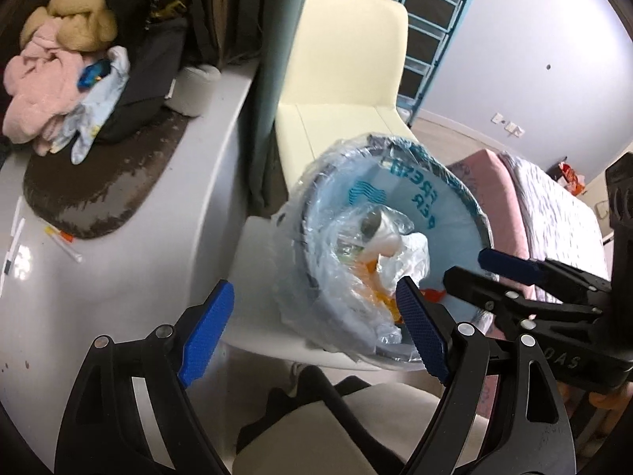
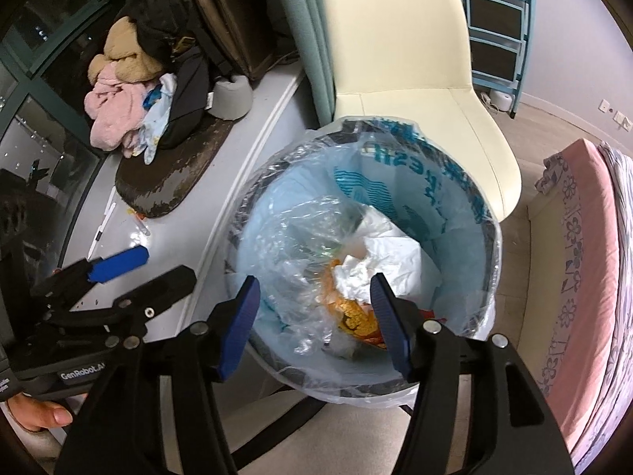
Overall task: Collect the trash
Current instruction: 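Return both grippers from the bin toward the table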
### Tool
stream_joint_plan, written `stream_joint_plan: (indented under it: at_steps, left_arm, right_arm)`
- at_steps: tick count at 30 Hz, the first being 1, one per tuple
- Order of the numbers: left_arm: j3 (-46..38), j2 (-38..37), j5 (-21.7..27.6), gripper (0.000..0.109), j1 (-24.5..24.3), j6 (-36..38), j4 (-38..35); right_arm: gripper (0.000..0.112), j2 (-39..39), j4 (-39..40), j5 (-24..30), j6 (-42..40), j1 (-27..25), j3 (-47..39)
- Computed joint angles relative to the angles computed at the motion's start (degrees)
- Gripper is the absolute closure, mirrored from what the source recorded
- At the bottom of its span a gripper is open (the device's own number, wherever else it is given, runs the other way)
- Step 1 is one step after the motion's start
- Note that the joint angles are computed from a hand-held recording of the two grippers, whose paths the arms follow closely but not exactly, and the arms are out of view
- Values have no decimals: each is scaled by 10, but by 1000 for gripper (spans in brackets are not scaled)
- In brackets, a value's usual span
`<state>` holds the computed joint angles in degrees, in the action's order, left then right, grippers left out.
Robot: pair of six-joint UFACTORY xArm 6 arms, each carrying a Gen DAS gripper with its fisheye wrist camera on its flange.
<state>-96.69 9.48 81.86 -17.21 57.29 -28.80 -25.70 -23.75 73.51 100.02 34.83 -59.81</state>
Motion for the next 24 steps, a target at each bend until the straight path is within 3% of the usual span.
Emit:
stream_joint_plan:
  at_steps: [14,24]
  left_arm:
    - [-66,44,17,28,76,-6,17]
    - [-147,100,43,28,143,-22,26]
  right_arm:
    - [56,114,11,-63,-51,0,-92]
    - [56,235,33,-93,-114,4,-210]
